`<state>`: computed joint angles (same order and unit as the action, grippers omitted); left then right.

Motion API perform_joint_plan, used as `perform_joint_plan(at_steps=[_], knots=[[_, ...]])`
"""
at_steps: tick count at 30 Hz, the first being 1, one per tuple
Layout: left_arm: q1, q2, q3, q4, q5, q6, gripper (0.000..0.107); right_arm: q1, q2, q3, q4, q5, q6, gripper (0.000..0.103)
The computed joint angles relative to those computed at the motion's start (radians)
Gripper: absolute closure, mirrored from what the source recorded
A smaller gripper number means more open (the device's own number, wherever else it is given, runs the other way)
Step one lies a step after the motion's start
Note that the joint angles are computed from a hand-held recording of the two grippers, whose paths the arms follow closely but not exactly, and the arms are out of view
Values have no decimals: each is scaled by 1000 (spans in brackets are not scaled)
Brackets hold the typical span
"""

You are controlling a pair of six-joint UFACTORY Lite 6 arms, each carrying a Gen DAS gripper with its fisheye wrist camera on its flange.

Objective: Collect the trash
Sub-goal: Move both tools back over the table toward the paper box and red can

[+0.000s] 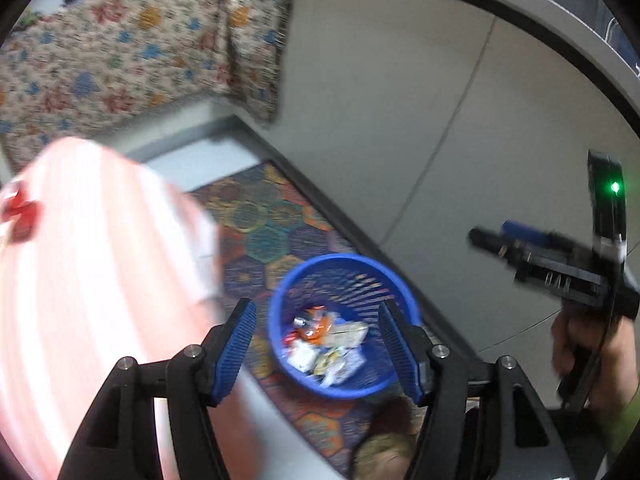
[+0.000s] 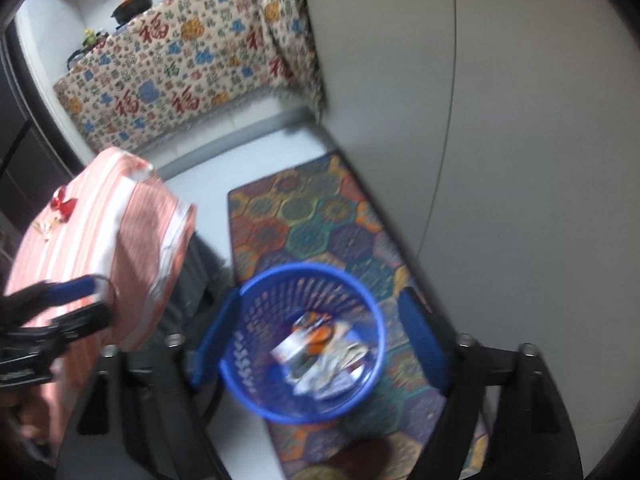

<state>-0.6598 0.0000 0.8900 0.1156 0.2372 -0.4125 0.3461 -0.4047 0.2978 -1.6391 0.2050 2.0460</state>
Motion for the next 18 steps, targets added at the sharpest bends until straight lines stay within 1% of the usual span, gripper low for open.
perform_joint_plan(at_steps=[2, 3, 5, 6, 8, 9, 11, 14, 15, 17, 18], knots=[[53, -156, -129, 30, 24, 14, 42, 127, 2, 36, 132, 111, -75, 10], [103, -246, -200, 5, 42, 74, 42, 184, 16, 62, 156, 153, -77, 9], [253, -429, -346, -72, 82, 236, 42, 330, 73, 135, 185, 246, -67, 8], [340, -500, -395, -126, 109, 337, 42, 428, 137, 202, 195, 299, -51, 8], [521, -574, -459, -227, 137, 541, 42, 554, 273, 331, 177, 326, -8, 5], [624, -597, -471, -280, 170, 646, 42, 593, 347, 403, 170, 317, 3, 5], [834, -581, -483, -381, 165, 855, 42, 662, 545, 612, 215, 283, -36, 4], [1087, -502, -440, -598, 174, 1169, 42, 712, 838, 926, 254, 190, -114, 4], [1151, -464, -419, -669, 181, 1274, 42, 722, 931, 1031, 285, 149, -183, 4], [1240, -396, -393, -803, 189, 1461, 42, 742, 1105, 1240, 441, 138, -373, 4], [1262, -370, -385, -837, 185, 1511, 42, 751, 1185, 1345, 537, 154, -477, 4]])
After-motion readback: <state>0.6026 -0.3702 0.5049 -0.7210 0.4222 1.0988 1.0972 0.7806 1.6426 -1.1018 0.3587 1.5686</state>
